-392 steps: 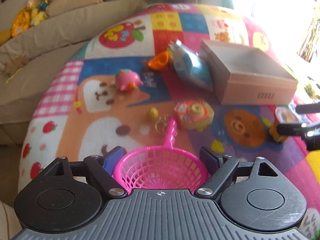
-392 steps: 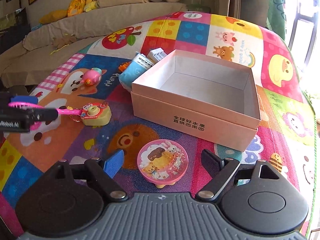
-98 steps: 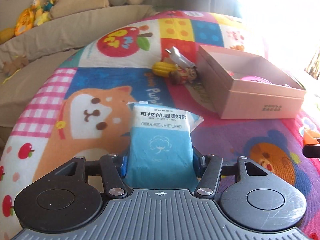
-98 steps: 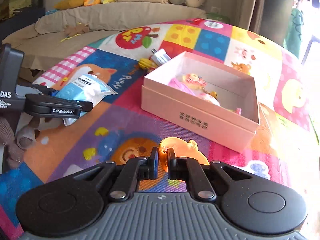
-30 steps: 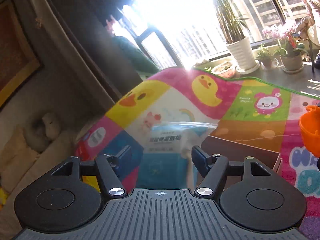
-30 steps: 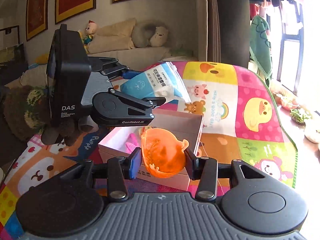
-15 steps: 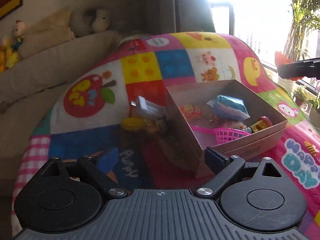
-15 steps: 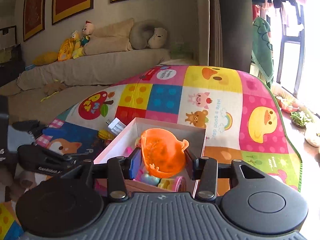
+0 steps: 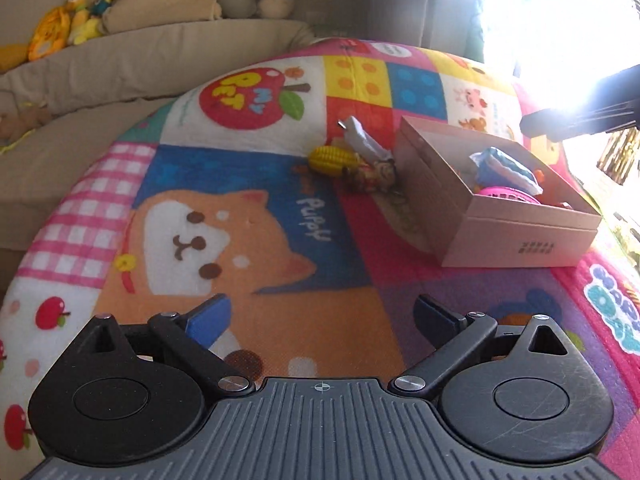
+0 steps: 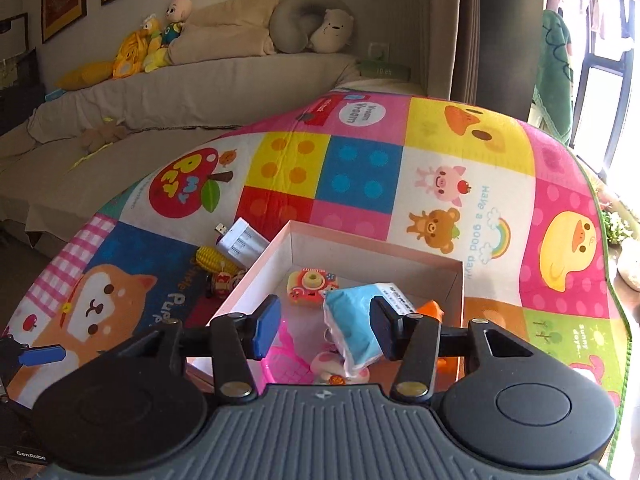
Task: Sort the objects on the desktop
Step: 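Grasp white battery charger with right tool while left tool approaches yellow corn toy, then lift charger with right tool while left tool moves toward corn toy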
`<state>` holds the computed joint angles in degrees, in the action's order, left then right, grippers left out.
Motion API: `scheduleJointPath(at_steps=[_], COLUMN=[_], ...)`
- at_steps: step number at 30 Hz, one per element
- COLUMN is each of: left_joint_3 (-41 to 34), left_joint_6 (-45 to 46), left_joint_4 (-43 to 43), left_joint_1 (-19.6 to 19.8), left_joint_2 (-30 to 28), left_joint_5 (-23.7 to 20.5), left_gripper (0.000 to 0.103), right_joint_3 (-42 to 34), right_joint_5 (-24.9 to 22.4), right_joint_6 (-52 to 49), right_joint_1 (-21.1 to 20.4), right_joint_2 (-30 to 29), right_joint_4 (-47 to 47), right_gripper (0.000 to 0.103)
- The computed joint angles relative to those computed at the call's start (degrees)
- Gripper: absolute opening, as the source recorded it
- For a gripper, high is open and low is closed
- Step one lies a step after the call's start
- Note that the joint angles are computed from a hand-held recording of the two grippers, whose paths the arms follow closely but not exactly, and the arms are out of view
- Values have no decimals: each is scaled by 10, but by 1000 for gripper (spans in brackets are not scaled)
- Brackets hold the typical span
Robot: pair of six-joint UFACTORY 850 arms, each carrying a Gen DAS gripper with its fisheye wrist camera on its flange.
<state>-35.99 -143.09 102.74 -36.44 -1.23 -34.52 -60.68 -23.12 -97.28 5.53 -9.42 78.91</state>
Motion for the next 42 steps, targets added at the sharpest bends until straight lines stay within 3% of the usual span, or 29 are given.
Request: scheduleJointPath(at_steps=[7, 11, 16, 21, 25, 27, 32, 34, 36, 38, 42], left_joint_3=[28, 47, 46, 49, 52, 51, 52, 51, 50, 48, 42], left_joint_6=[-149, -243, -239, -257, -271, -269, -265, -255, -249, -232, -215], left_joint_4=[51, 103, 103, 117, 133, 135, 149, 153, 165, 157, 147], left_joint_1=[6, 23, 17, 19, 22, 23, 22, 20, 18, 13, 11], left_joint_2=[3, 19, 16, 18, 22, 22, 23, 23, 22, 19, 14], left_joint_5=[-28, -20, -27, -25, -21, -18, -10, -5, -1, -6, -6], left_gripper=[101, 101, 102, 102, 102, 103, 103, 103, 103, 103, 103], right_joint_3=[-114, -198, -284, -356, -372, -377, -328, -311, -271, -211, -74], right_joint_5=[-60, -8, 69, 36, -7, -57, -136, -218, -270, -270, -189], right_joint_6=[272, 405, 655, 856, 746, 670, 589, 566, 533, 465, 269], right_joint_1=[65, 128, 187, 207, 197, 186, 168, 155, 140, 121, 76], right_joint_2=[-73, -152, -243, -304, -313, -314, -280, -267, -235, -183, -54], right_joint_4=[-205, -323, -585, -790, -667, -579, -481, -449, -413, -368, -235], right_gripper=[51, 63, 63, 60, 37, 28, 26, 26, 25, 25, 32])
